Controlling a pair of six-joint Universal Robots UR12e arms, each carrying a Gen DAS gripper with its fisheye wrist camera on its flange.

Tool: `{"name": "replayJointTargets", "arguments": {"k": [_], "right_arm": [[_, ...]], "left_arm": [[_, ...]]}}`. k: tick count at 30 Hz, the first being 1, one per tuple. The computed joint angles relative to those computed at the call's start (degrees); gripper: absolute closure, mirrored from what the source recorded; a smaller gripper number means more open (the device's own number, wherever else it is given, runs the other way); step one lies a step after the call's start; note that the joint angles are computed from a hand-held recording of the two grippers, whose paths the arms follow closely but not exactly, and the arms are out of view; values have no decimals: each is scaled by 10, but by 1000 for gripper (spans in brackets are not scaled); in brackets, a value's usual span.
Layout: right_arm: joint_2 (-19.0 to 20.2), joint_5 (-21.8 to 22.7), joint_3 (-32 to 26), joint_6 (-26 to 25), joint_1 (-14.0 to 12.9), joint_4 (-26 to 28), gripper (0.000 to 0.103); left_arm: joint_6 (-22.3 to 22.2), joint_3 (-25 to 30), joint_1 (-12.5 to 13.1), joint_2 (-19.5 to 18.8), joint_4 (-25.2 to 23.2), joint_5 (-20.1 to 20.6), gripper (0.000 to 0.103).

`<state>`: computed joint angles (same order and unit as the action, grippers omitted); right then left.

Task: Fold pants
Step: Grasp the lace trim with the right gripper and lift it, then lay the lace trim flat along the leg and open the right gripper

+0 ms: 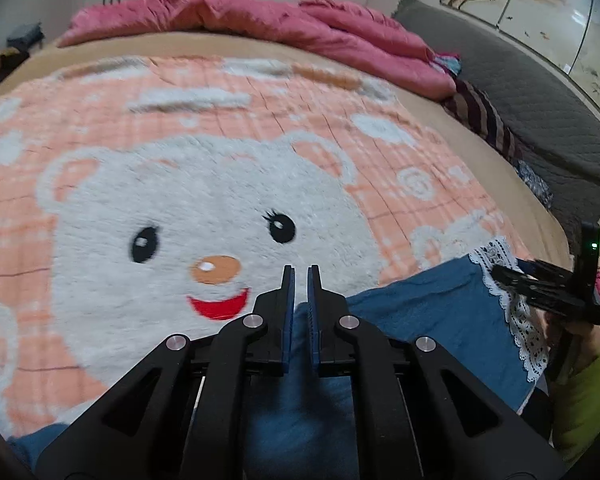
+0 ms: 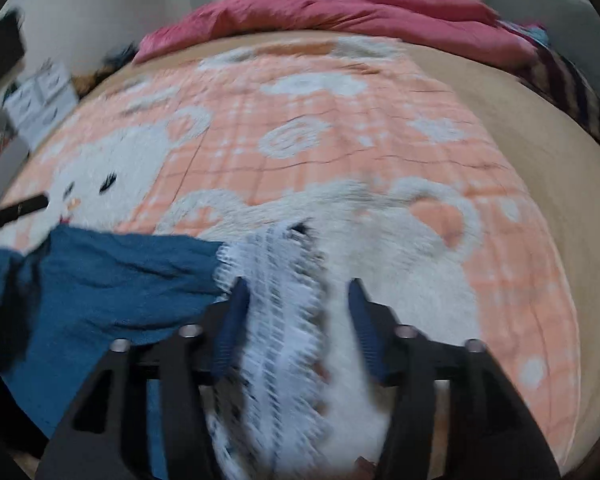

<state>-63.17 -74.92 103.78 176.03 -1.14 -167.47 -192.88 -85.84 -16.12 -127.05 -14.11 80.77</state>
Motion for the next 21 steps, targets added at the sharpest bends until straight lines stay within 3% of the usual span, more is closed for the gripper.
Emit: {"name": "replayJointTargets", "arguments": {"k": [2,4,13,18,21], "right_arm": [[-21,21,30,20,-11,-24,45],[-40,38,58,33,-18,-41,42],[-103,134,169,112,-48,-84,40],[-110,124,179,110,-44,-74,40],[-108,127,177,104,-39,-69,40]], "left_arm": [[6,-15,-2,11,17,26,91],[10,-34,-2,24,33,24,76],[46,-119,-24,69,64,-5,63],[56,-152,-44,81,73,37,59],[41,-164,-47,84,71,27,57]]}}
